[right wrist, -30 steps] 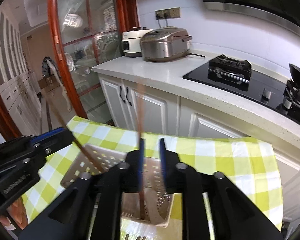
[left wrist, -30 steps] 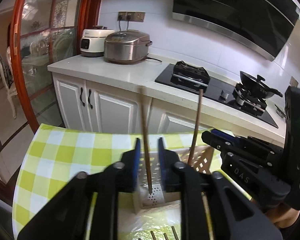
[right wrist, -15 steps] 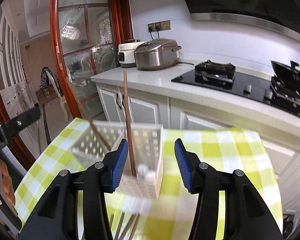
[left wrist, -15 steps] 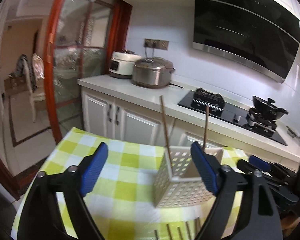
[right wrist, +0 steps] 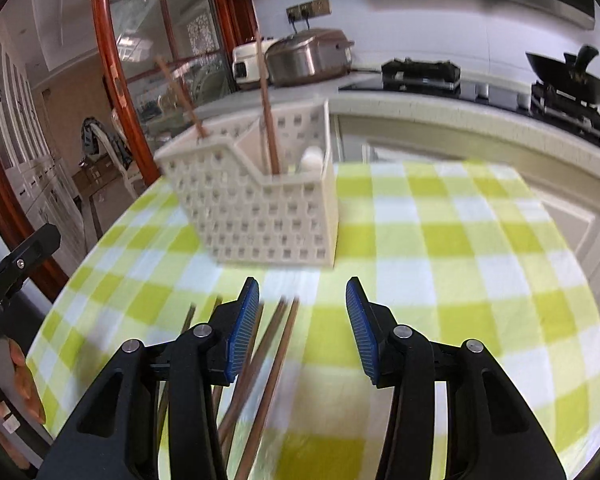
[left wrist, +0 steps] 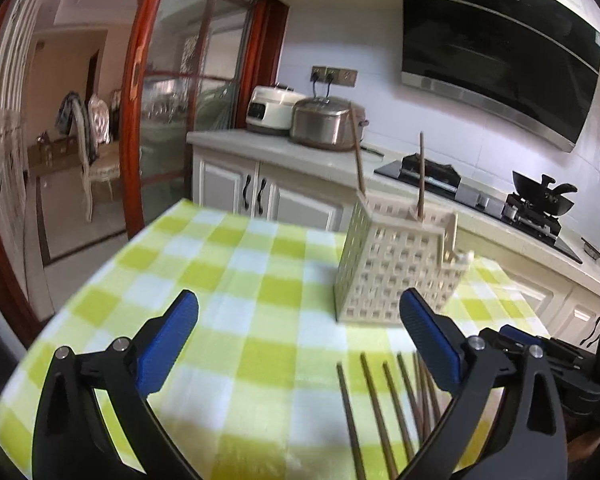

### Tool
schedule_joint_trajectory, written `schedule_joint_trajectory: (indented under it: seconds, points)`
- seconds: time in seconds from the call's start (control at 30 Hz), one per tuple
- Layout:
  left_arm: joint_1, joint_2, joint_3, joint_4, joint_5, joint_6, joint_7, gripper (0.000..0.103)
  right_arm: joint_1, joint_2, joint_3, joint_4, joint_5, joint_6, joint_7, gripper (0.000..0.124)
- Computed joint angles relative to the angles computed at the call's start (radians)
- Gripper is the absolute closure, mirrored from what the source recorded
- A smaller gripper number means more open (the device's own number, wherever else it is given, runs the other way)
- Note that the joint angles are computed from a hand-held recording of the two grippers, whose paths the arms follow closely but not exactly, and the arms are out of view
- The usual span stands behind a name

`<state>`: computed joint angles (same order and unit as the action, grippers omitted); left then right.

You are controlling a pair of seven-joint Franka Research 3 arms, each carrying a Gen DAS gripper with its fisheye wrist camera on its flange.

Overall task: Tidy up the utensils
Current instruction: 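Move the right tool back to the chopsticks and close on another chopstick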

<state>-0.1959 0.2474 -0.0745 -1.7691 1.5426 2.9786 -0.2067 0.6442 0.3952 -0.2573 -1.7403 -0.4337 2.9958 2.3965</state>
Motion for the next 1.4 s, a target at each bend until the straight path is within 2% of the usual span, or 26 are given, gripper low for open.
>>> schedule_joint_trajectory:
  seconds: [0.4, 0.67, 0.87, 1.07, 1.23, 1.4]
  points:
    - [0.000, -0.030, -0.024, -0.116, 0.027, -0.028, 0.046, 0.005, -0.007, 0.009, 0.067, -0.052, 0.061, -0.030, -0.044, 0.096]
    - [0.008, -0.027, -0.028, -0.117, 0.091, -0.039, -0.017, 0.005, -0.027, 0.041, 0.109, -0.002, 0.117, -0.061, -0.117, 0.102]
    - [0.008, -0.030, -0.040, -0.122, 0.118, -0.065, 0.009, 0.005, -0.044, 0.094, 0.139, 0.076, 0.181, -0.102, -0.186, 0.105]
    - [0.013, -0.019, -0.037, -0.122, 0.058, -0.056, 0.098, 0.006, -0.049, 0.132, 0.144, 0.134, 0.227, -0.159, -0.209, 0.106]
    - [0.012, -0.004, -0.029, -0.115, -0.003, -0.034, 0.151, 0.008, -0.061, 0.141, 0.155, 0.145, 0.251, -0.160, -0.236, 0.111]
    - [0.017, 0.022, -0.026, -0.116, -0.196, 0.031, 0.331, 0.016, -0.067, 0.132, 0.161, 0.127, 0.273, -0.140, -0.257, 0.115]
